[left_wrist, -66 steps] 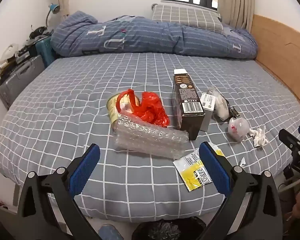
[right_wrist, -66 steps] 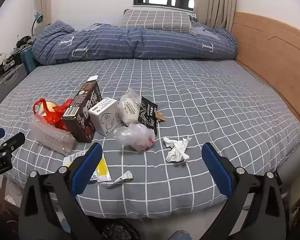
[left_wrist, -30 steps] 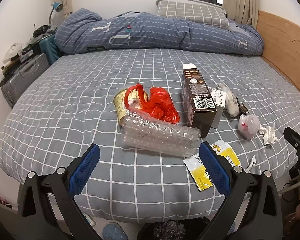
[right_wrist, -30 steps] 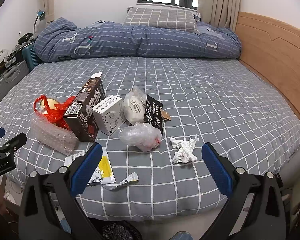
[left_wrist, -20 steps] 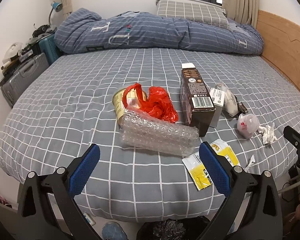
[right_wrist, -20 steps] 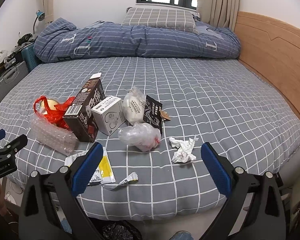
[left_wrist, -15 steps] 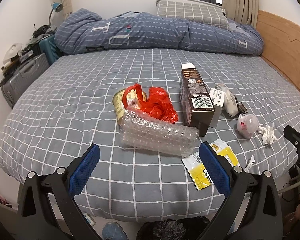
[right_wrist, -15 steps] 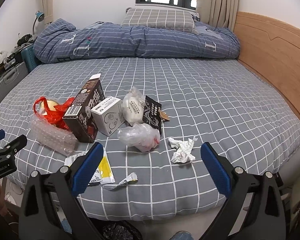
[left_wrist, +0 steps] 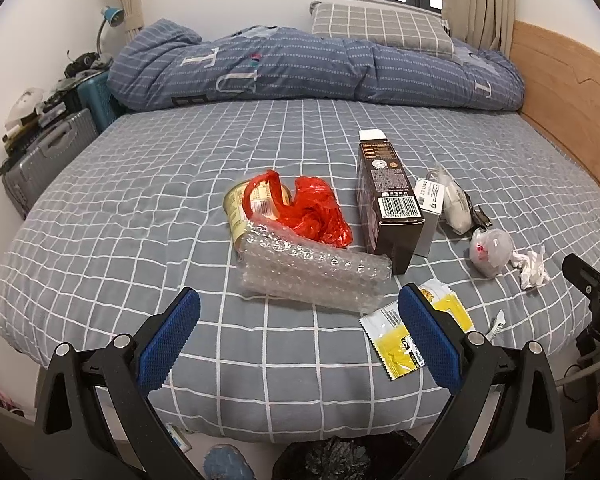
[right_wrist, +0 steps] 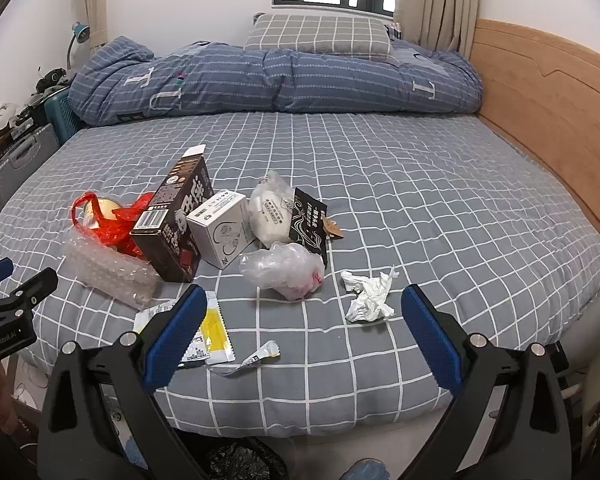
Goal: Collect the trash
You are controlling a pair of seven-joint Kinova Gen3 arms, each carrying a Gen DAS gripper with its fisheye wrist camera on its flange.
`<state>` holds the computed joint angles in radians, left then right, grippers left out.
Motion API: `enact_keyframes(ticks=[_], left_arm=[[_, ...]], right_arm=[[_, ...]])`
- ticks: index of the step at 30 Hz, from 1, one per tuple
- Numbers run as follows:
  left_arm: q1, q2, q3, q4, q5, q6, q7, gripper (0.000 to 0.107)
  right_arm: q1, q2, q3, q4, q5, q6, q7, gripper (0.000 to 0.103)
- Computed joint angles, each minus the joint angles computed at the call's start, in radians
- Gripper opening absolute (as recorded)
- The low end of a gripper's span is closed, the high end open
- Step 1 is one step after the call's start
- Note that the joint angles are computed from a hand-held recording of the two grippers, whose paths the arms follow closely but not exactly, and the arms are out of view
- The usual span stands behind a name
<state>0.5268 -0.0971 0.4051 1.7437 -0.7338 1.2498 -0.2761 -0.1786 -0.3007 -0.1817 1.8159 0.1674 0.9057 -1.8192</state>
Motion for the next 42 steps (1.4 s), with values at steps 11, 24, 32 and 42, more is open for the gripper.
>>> enact_keyframes(ticks=[11,24,32,42], left_arm=[[-0.003,-0.005,0.001,-0.005,0.005,0.007,-0.011,0.097],[-0.007,-0.005,0.001,-0.002,0.008,0.007,-0.009,0.097],[-0.005,0.003,-0.002,-0.003,0.011,0.005,-0.015,0.097],[0.007,0.057,-0.052,0.018,0.021,-0.059,-0.045,0.097]], right_arm=[[0.0,-0.004,0.002,-0.002,-0.008,0.0,0.009,0.094],[0.003,-0.005,0.004,0.001,-0.01,-0.006,0.012,0.094],[0.005,-0.004,0.002,0.003,-0.006,-0.008,0.01,0.094],[0.023,0.058,0.016,0.023,0.051,-0.043,0.01,0.094]])
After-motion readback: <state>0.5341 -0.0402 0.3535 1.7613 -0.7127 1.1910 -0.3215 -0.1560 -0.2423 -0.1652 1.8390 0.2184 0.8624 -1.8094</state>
